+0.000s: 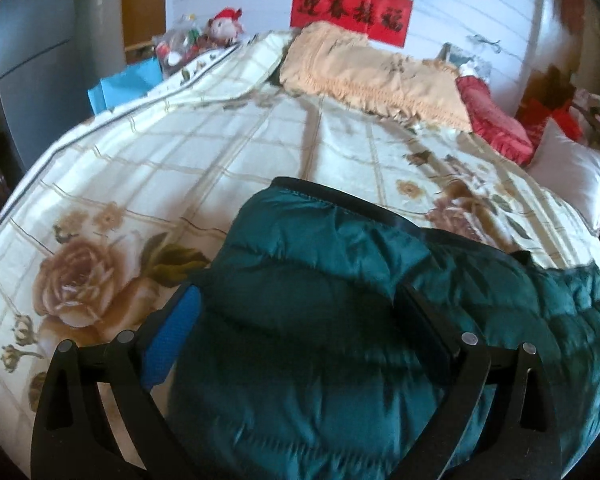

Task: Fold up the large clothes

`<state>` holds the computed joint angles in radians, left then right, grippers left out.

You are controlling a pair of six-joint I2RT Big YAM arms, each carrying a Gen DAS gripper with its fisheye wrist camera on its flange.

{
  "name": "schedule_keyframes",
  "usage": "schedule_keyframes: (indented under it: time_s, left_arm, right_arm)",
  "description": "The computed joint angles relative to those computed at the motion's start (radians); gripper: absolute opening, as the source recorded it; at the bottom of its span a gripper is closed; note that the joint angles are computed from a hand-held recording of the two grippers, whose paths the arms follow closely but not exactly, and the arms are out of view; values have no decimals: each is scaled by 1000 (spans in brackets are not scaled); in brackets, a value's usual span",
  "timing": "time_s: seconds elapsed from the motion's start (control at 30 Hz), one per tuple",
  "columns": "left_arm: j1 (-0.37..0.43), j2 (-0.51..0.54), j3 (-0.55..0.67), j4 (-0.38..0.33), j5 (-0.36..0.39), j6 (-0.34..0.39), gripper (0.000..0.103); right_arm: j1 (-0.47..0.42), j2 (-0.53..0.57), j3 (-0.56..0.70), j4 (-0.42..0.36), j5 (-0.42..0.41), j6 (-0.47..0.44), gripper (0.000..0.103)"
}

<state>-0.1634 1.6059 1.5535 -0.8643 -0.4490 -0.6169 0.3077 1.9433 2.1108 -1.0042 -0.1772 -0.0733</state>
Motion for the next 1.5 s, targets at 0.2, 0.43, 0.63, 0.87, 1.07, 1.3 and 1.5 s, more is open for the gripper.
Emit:
schedule_keyframes:
  time_s: [0.2,0.43,0.63,0.87,1.07,1.3,1.5]
  left_arm:
    - [-37,-119,-112,37,-35,28,98]
    - [-66,-199,-209,41,-62,13,98]
    - [-61,-205,-245,19,-38,-16,98]
    - [-65,-200,-261,11,-28,-41,98]
    - [-64,-202,-263,12,-31,-35,98]
    - [-70,-199,-271,17,-39,-43,98]
    - [-76,-186,-257,-1,-58,-42,98]
  right_arm:
    - [-14,-153,-224,85,-22,-65,66]
    - [-28,-174,-317,122,-28,-26,66]
    - [-19,-159,-319,142,12,-13,67]
    - [-14,-142,-285,84,32,-12,67]
    - [-37,-238,-375,119,-37,3,66]
    - [-43,-241,-420,108,13,-34,66]
    - [-40,-205,-403,103,50,-26,68]
